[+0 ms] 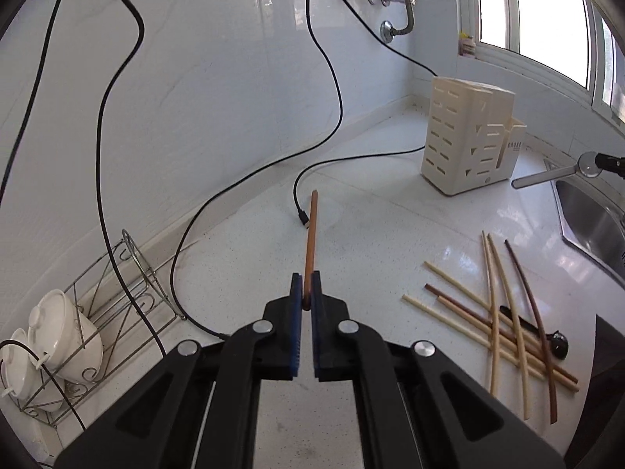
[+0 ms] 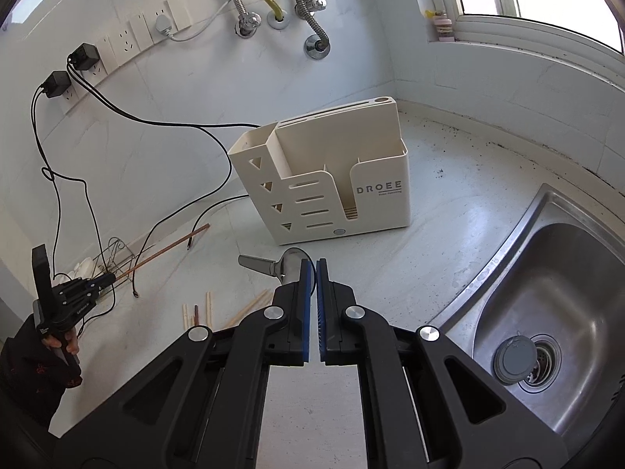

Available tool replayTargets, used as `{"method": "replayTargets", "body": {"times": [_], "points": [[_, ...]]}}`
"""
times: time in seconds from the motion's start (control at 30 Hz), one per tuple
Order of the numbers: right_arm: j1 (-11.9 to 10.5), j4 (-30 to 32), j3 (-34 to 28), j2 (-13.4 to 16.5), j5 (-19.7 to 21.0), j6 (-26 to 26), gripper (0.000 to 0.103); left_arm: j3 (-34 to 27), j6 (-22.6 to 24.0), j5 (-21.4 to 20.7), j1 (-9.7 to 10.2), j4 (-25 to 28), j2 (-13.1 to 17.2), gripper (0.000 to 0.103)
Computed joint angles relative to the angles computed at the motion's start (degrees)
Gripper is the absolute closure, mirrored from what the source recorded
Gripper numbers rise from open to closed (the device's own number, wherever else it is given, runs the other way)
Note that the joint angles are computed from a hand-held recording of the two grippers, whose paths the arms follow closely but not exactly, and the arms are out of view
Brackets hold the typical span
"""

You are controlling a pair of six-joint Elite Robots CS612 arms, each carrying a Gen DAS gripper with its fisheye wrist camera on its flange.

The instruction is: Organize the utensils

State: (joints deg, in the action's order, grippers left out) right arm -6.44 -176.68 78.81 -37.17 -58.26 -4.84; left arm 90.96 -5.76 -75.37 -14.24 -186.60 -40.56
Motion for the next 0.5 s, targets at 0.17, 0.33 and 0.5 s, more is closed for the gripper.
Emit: {"method": "replayTargets", "body": {"times": [0.17,0.33,0.5], "points": [[-0.4,-0.8,0.8,-0.4,1.2,-0.3,0.1,-0.1,-1.6,2.3,-0.83,-1.0,-1.0,0.103],[-0.8,-1.8,1.3,-0.6,2.4,-0.3,0.1,-0.9,-3.4,2.8,-1.1,-0.6,-1.3,0.103],[-1.1,-2.1,1.8,-0.8,3.4,-0.4,0.1,-1.2,-3.8,4.4,-1.37,1.4,-1.2,0.103]]}}
